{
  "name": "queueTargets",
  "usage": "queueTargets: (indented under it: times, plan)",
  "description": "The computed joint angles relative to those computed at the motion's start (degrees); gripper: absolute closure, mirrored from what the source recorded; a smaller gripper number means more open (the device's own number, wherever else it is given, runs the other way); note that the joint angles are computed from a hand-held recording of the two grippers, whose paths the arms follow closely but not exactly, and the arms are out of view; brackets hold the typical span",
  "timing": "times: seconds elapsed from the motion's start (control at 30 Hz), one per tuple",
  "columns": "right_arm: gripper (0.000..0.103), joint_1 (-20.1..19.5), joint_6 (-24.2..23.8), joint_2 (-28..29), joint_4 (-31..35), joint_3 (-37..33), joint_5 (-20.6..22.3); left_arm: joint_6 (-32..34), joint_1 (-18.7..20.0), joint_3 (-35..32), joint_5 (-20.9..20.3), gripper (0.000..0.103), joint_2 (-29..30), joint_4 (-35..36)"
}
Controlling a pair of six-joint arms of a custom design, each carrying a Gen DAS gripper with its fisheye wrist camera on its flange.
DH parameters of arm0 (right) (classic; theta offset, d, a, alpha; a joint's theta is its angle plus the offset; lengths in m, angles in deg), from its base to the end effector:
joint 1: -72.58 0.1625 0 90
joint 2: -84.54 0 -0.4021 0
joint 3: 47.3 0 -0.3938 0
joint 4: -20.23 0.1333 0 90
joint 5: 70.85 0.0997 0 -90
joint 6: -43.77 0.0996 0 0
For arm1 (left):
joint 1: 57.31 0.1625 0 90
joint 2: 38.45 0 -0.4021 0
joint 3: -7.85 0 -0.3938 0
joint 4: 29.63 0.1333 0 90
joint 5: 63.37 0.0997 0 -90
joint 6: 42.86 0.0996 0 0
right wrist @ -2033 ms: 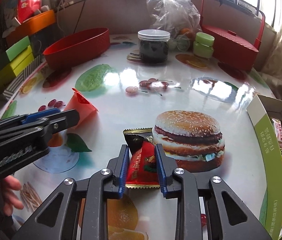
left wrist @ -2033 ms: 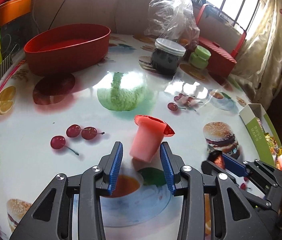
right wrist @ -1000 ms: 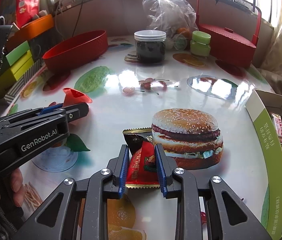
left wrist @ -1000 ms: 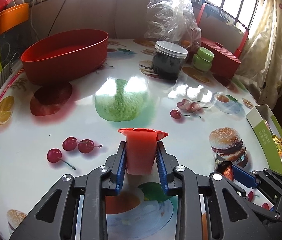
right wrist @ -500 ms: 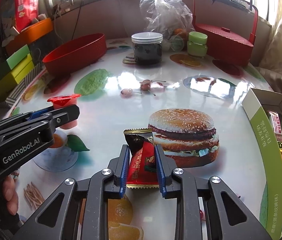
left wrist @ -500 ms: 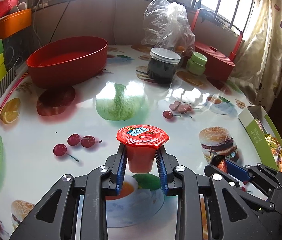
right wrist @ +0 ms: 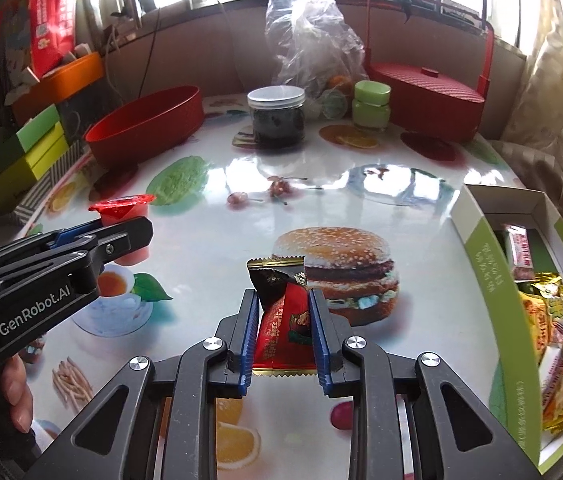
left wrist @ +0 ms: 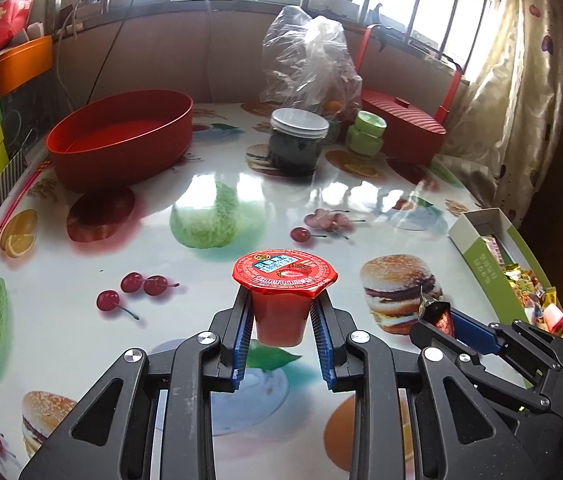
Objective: Organize snacks
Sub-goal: 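Lift and carry the jelly cup and chocolate packet over the green box with both tools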
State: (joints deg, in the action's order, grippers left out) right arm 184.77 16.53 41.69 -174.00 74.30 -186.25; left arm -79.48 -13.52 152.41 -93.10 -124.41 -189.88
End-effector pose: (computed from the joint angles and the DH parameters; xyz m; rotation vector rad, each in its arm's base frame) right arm 0.2728 -0.4291 0.0114 0.9766 -2.4419 0.5672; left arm -0.0942 -0.3947 0.1992 0.0557 2.2686 -1.0432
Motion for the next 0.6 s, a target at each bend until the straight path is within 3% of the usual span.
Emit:
queueTargets:
  times: [0.6]
  plan:
    - [0.079,-1.47,0.16,-6.66,-1.85,4.46,-0.01,2.42,-3.03,-2.67,-2.05,0.073,5.22,-3.11]
